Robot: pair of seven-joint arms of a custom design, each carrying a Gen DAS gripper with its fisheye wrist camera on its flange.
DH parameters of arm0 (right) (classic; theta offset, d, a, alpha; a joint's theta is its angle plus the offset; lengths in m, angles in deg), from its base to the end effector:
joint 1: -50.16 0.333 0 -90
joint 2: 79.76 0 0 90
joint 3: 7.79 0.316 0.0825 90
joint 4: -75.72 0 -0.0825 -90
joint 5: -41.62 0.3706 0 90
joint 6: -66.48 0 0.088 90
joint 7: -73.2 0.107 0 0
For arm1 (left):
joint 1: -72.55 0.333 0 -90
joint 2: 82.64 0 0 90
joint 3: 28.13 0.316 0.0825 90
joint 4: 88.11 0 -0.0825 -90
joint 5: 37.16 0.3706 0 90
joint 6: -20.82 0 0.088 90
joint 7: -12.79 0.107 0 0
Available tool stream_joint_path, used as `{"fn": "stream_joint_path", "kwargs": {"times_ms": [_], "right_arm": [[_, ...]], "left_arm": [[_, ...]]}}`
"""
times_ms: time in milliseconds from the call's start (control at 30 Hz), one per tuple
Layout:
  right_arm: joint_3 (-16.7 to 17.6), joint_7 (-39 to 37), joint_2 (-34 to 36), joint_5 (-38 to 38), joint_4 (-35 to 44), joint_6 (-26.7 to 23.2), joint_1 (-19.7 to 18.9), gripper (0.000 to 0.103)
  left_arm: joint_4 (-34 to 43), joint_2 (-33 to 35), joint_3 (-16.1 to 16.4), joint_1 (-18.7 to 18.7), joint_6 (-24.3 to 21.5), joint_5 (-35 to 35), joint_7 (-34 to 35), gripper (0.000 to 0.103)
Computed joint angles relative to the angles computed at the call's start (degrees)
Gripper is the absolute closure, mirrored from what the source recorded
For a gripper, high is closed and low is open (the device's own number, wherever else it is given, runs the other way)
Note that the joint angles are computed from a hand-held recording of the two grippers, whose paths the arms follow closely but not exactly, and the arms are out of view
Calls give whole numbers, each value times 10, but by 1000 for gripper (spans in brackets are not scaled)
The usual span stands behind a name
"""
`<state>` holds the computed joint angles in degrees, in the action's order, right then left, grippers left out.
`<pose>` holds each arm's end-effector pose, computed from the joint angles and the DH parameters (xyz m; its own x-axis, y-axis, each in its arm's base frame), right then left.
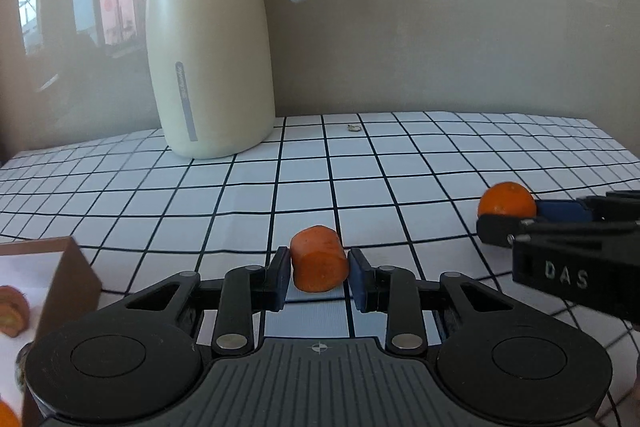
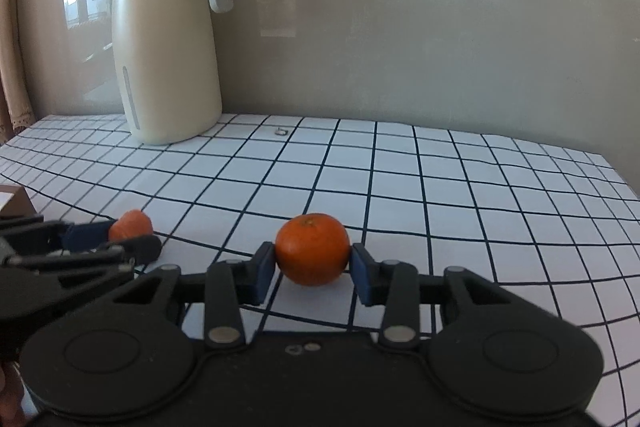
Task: Organize fruits
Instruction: 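Grasp the cut orange piece with the left gripper while the right grasps a whole orange, then carry the cut orange piece and whole orange over the white box tray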
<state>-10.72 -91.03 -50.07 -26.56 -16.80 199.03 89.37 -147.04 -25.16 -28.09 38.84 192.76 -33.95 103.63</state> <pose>0.5702 0.4029 0.3606 -0.3915 -0.9198 -0.0280 -0.5197 0.2461 -0.8181 0.6779 -0.4568 0.3543 -0.5809 -0.8116 -0.0628 -0.4309 0.3720 -0.8222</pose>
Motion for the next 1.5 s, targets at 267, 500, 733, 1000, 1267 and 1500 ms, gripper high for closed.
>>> {"fn": "stream_joint_path", "kwargs": {"times_ms": [267,500,733,1000,1267,1500], "right_arm": [[11,47,-33,-27,-25,-39,22,71],[34,73,-48,-37,-40,-81,33,71],[50,55,-38,-21,-27,-109,54,71],[54,47,-27,-29,-2,-147,89,71],[49,23,-8,-67,32,-160,122,71],[36,-8,24,-89,86,-140,141,71]], "left_arm": [[-187,-115,-2,2,107,-20,34,72],[-323,-195,-14,9,173,-69,80,72],[-400,-241,-55,40,226,-100,140,72],[-514,-307,-142,130,312,-106,186,72],[-610,-362,-181,212,383,-70,146,72],[-640,-379,-160,223,425,-67,128,72]]}}
